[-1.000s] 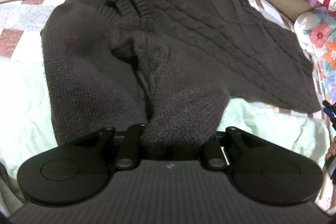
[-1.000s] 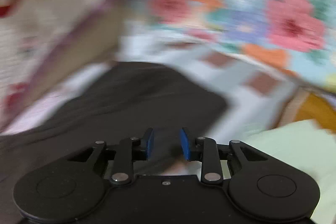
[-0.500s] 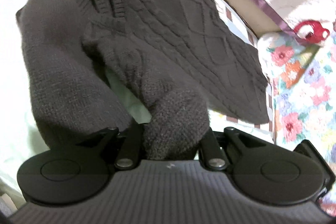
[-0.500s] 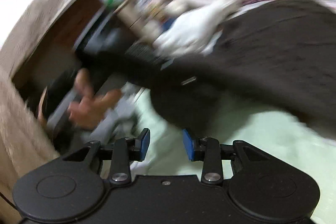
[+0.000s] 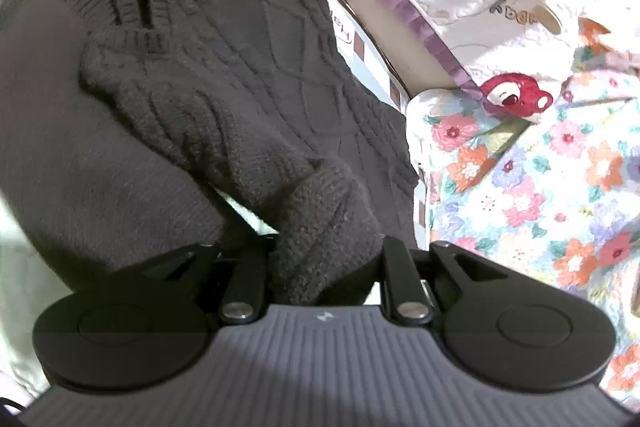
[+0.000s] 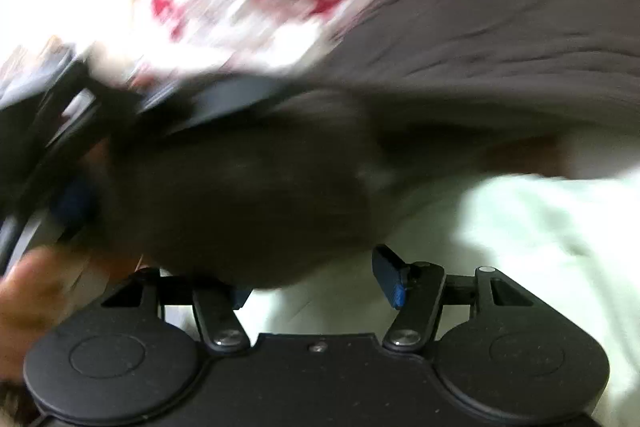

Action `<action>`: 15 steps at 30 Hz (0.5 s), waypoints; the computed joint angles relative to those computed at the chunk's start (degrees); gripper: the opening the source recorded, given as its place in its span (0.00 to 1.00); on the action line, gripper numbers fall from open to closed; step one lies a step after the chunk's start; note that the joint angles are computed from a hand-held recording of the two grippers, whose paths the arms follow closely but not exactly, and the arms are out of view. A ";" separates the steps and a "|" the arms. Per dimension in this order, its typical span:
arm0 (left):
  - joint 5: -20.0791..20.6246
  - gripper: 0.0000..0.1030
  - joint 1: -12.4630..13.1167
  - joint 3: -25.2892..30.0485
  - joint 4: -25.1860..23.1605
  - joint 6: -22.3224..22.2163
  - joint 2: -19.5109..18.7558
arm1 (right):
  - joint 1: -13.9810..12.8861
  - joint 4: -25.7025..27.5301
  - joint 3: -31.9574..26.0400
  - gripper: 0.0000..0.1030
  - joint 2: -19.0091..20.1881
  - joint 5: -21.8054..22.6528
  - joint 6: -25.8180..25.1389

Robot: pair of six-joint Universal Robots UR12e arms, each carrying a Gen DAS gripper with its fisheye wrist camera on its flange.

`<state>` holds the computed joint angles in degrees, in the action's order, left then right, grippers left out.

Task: Fold clothes

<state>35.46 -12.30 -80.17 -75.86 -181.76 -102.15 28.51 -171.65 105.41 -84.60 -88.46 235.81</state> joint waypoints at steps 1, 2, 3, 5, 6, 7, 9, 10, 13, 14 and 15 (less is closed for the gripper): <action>0.73 0.15 -0.15 -0.05 0.41 0.04 0.06 | 0.39 0.15 0.30 0.56 -0.12 -2.53 2.25; 1.15 0.15 -0.25 -0.12 0.64 0.02 0.07 | 0.72 0.39 0.60 0.34 -0.26 -4.91 4.22; 1.07 0.15 -0.30 -0.19 0.58 -0.12 0.02 | 0.81 0.58 0.63 0.29 -0.47 -5.34 3.79; 0.50 0.17 -0.23 -0.27 -0.21 0.05 0.01 | 1.13 2.02 0.46 0.10 -1.19 -7.43 0.48; 0.76 0.18 -0.19 -0.17 -0.84 1.16 0.12 | 1.41 3.19 0.24 0.09 -1.63 -9.17 -2.08; 1.50 0.20 -0.29 0.00 -1.14 2.36 0.21 | 1.50 4.22 0.13 0.09 -2.09 -11.14 -3.49; 2.99 0.27 -0.50 0.33 -1.64 4.69 0.39 | 1.40 7.17 -0.20 0.08 -2.86 -14.29 -6.00; 3.73 0.31 -0.61 0.49 -1.85 5.83 0.48 | 1.22 9.10 -0.43 0.08 -3.18 -15.51 -7.09; 7.25 0.35 -0.74 0.39 -1.08 10.37 1.16 | 0.89 16.56 -0.86 0.08 -4.41 -20.76 -9.46; 8.49 0.35 -0.73 0.13 -0.05 11.85 1.47 | 0.97 20.24 -1.07 0.08 -4.73 -24.07 -8.66; 9.90 0.35 -0.73 -0.34 1.56 13.43 1.83 | 0.64 22.78 -0.64 0.08 -5.39 -25.61 -7.59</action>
